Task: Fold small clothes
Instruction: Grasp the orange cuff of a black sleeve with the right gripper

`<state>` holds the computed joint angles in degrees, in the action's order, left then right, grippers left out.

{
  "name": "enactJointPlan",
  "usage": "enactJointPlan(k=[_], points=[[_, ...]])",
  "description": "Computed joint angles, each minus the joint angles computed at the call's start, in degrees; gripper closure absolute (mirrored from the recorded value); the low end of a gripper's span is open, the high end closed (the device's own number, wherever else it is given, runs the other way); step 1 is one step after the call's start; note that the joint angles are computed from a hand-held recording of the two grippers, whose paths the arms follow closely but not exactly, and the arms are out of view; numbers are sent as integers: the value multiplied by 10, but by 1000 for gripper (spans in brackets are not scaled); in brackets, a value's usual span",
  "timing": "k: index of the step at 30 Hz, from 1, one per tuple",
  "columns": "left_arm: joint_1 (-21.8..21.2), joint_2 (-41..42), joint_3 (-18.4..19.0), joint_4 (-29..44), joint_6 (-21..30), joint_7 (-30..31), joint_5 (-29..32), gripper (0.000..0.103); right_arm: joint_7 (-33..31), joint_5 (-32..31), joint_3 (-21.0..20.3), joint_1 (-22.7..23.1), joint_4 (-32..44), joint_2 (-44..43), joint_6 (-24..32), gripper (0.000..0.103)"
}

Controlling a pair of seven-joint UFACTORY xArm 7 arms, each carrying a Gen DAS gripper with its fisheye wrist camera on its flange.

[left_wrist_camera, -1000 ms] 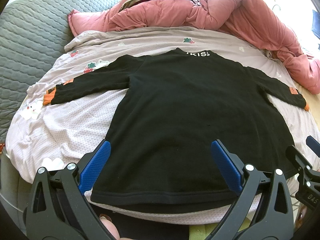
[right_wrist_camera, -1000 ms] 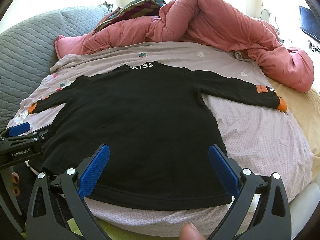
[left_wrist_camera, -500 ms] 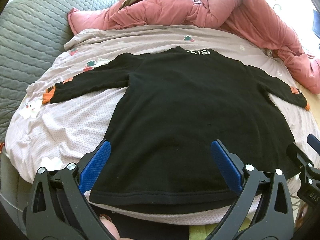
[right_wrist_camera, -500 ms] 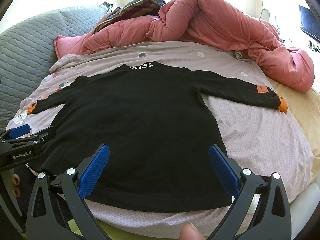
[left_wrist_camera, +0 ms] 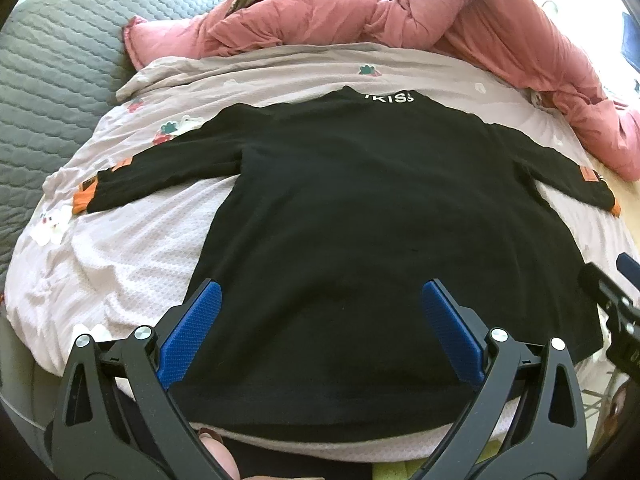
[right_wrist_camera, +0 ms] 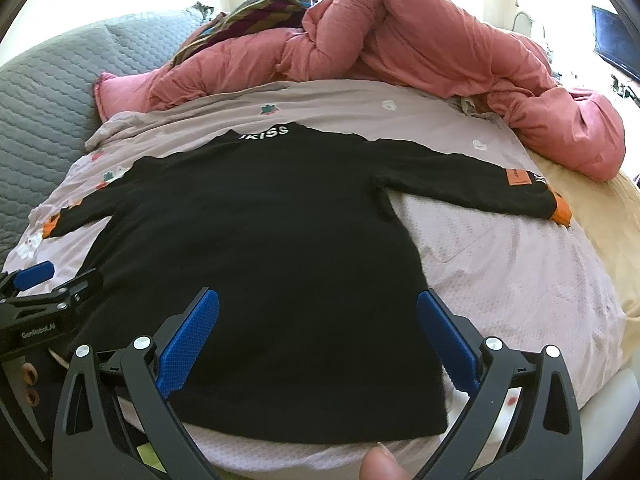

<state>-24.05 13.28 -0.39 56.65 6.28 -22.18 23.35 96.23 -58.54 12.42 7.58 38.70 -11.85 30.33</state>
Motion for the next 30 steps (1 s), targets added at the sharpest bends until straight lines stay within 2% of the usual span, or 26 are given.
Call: enactJointPlan(k=[3, 6, 8, 11, 20, 27, 30], points=[[-5, 14, 3, 20, 6, -2, 2, 9, -1, -2, -12, -12, -5, -2, -6, 4], [21, 29, -29, 40, 7, 39, -39, 9, 7, -16, -22, -31, -10, -7, -9, 4], [23, 43, -35, 64, 20, 55, -59, 9, 11, -21, -30, -44, -17, -12, -18, 4], [-8, 66, -4, 103, 37, 36, -44, 9, 11, -26, -46, -73, -27, -18, -29, 4], [-23, 145, 9, 231, 99, 31, -53, 9, 8, -47, -104, -175, -35, 2, -60, 4], [-32, 208, 13, 329, 149, 23, -55, 9, -22, -45, -148, -232, -25, 24, -84, 4], [-33, 235, 9, 371, 169, 28, -60, 9, -32, -54, -158, -252, -16, 33, -76, 4]])
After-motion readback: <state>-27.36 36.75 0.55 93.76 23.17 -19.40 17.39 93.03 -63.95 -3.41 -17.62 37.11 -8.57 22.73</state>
